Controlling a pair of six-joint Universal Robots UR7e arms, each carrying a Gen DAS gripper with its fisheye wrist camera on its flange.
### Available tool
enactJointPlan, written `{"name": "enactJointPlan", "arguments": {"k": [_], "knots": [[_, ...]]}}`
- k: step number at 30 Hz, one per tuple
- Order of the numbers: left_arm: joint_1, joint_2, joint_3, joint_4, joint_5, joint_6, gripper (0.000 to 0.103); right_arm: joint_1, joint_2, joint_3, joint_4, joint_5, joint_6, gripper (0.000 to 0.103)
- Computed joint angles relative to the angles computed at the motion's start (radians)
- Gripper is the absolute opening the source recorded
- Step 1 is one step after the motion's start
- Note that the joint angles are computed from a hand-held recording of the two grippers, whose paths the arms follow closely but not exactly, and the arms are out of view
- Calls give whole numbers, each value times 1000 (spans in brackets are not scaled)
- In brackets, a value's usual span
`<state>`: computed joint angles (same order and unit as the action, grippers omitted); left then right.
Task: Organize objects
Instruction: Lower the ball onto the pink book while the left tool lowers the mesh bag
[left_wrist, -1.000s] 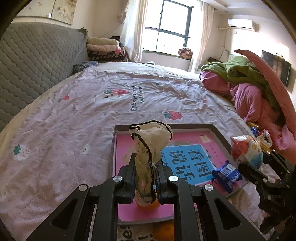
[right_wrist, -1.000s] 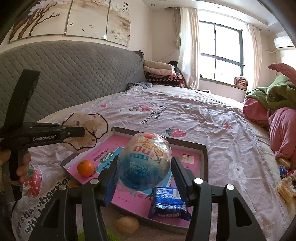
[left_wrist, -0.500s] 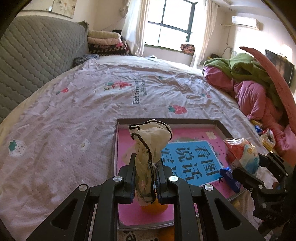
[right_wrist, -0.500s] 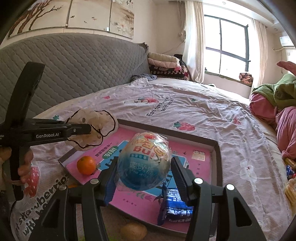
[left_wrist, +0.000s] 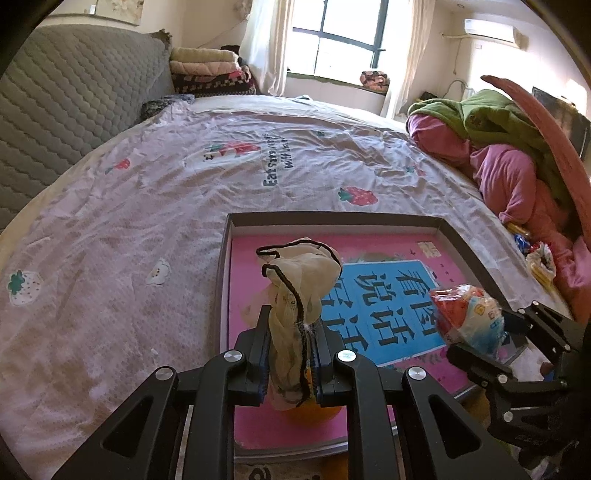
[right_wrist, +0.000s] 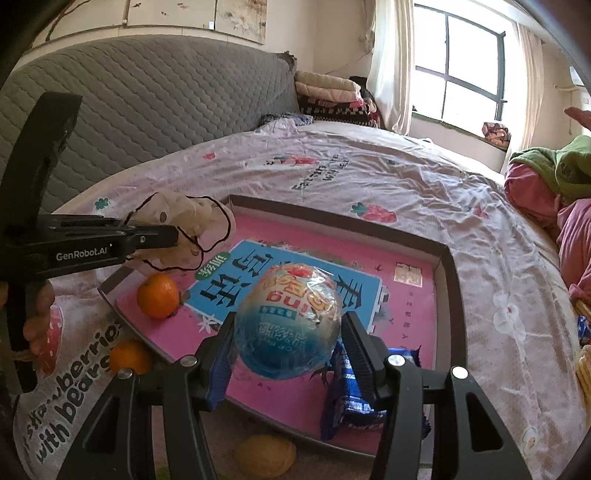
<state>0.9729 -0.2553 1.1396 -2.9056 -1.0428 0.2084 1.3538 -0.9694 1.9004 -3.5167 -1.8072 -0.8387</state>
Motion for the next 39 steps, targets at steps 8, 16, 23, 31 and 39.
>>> {"name": "enactJointPlan", "arguments": {"k": [8,16,23,31,39], "knots": [[3,7,-11,22,9,-1,18,2,11,-4,13,-15,-17,56],[7,15,-20,38,7,1,18,3,23,-15,22,-44,-13,56],[6,16,-19,40,8,10,19,5,27,-17,27,-53,-20,56],[7,17,-21,51,8,8,19,4,30,-19,34,-58,-22,56],[12,19,-29,65,13,5,20,3,27,-20,49,-55,-7,56]]}}
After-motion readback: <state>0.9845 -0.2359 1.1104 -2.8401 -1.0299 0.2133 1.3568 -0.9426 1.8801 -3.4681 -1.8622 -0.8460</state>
